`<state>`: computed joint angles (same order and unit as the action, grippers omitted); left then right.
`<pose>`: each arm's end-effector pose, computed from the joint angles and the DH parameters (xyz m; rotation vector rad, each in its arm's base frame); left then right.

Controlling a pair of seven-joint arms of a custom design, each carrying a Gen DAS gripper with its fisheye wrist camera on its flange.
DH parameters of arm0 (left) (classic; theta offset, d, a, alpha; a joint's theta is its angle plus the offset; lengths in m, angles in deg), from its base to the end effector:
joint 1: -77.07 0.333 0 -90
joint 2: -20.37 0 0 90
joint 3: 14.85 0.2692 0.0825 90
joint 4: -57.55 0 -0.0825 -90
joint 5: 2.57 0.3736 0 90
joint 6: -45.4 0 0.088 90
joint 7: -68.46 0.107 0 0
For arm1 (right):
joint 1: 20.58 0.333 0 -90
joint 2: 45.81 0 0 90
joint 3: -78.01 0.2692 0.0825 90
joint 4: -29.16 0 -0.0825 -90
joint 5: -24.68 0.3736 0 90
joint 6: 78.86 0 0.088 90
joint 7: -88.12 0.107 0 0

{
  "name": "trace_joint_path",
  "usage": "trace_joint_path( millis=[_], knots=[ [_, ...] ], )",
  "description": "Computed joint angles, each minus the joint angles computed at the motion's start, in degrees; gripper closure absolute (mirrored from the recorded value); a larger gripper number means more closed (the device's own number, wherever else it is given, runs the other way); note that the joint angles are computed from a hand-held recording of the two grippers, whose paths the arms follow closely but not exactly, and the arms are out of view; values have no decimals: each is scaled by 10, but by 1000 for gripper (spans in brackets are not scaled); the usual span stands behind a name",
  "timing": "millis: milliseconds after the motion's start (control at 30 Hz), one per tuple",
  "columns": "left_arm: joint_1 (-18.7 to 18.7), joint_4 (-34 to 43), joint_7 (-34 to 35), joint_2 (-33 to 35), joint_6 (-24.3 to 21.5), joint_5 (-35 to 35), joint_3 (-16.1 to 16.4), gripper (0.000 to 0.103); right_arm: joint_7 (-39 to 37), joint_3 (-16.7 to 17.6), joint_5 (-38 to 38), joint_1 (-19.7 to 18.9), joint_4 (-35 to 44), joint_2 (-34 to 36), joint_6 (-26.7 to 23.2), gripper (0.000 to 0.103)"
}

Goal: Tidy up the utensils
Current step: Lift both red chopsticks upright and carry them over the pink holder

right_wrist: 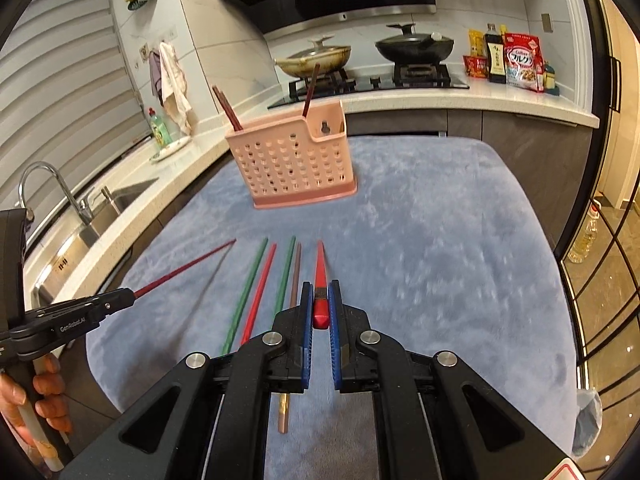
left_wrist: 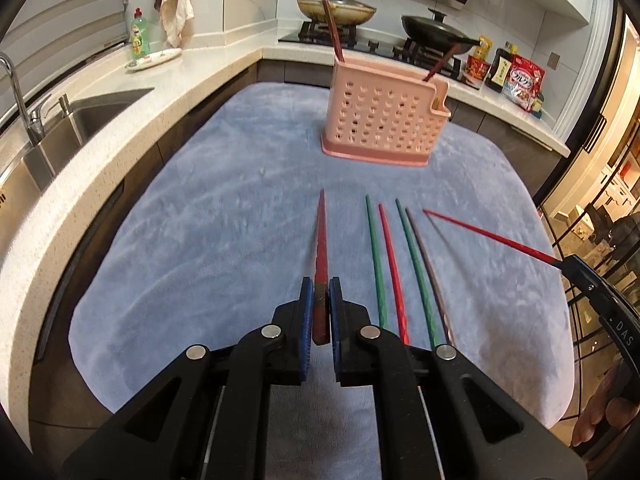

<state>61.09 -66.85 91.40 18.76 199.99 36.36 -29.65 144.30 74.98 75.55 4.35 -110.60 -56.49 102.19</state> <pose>0.4708 -0.3056 0.4199 -1.9370 1.7663 -0.7572 0.4816 0.1180 0.4182 -1.6757 1.5560 -0.4801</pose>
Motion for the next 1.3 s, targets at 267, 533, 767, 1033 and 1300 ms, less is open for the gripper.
trace_joint_path(
  millis=[267,533,767,1033,1300],
  knots=[
    [12,45,-15,4,-1,44,7,96,-44,-20,32,12,58,15,10,96],
    [18,106,-23,30,-13,83,16,96,-111,-5,110,-13,138,52,-5,96],
    [12,191,-11,77,-27,103,34,96,-126,31,137,-64,227,100,-20,96],
    [4,300,18,127,-16,92,57,96,-130,76,149,-119,369,178,-36,96],
    [-28,469,11,205,-21,136,92,96,-20,88,29,-132,559,301,-22,96]
  ],
)
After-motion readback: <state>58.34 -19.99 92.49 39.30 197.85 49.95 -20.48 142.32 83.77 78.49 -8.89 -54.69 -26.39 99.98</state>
